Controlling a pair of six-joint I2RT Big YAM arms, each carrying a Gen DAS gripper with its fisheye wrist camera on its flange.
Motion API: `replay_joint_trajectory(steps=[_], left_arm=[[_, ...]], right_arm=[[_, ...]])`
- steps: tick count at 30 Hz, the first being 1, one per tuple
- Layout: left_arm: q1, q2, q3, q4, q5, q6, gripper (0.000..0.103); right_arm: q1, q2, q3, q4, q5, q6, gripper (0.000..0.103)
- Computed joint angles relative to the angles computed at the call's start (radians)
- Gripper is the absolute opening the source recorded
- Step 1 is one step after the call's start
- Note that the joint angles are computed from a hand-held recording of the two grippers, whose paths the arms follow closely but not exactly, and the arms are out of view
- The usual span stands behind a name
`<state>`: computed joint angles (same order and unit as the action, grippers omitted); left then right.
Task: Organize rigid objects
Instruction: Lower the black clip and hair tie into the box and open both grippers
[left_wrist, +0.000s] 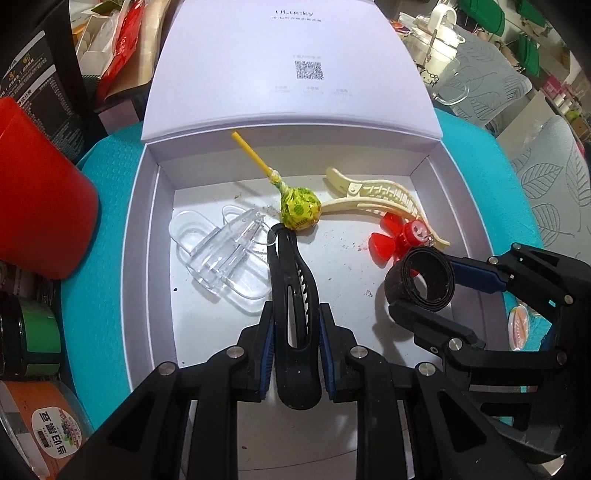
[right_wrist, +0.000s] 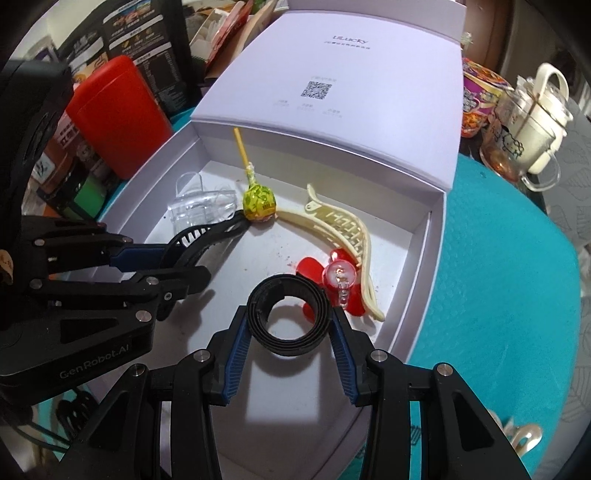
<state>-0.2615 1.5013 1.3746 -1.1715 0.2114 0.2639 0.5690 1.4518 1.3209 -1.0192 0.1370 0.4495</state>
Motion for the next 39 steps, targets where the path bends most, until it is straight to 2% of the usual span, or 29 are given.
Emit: replay_joint_trajectory(steps=[6, 14, 21, 26, 31, 33, 34, 35, 39], left_arm=[[-0.002, 0.002, -0.004, -0.002, -0.014, -0.021, 0.021], [0.006, -0.028, -0.018, -0.015, -0.035, -0.056, 0.021], [-0.004, -0.065, -0.036, -0.012, -0.1, -0.106, 0.024], [-0.009, -0.103, -0.048, -0.011, -0.132, -0.141, 0.043], [-0.005, -0.133, -0.04, -0.024, -0.145, -0.163, 0.045], [-0.007, -0.151, -0.04, -0.03, -0.156, -0.172, 0.057], [-0.007, -0.167, -0.044, -0.027, -0.16, -0.181, 0.073], [-0.008, -0.176, -0.041, -0.027, -0.161, -0.187, 0.079], [-0.009, -0.188, -0.001, -0.043, -0.171, -0.198, 0.079]], right_arm=[[0.005, 0.008, 0.007, -0.012, 0.005, 0.005, 0.045], [0.019, -0.016, 0.015, -0.041, 0.047, 0.013, 0.061], [0.031, -0.059, 0.001, -0.056, 0.059, 0.023, 0.061], [0.036, -0.105, -0.014, -0.066, 0.07, 0.025, 0.061], [0.037, -0.136, -0.015, -0.073, 0.079, 0.02, 0.061], [0.038, -0.142, -0.012, -0.073, 0.083, 0.016, 0.061], [0.039, -0.148, -0.011, -0.074, 0.086, 0.015, 0.061], [0.04, -0.154, -0.01, -0.075, 0.09, 0.014, 0.061], [0.041, -0.18, -0.008, -0.083, 0.088, 0.015, 0.061]])
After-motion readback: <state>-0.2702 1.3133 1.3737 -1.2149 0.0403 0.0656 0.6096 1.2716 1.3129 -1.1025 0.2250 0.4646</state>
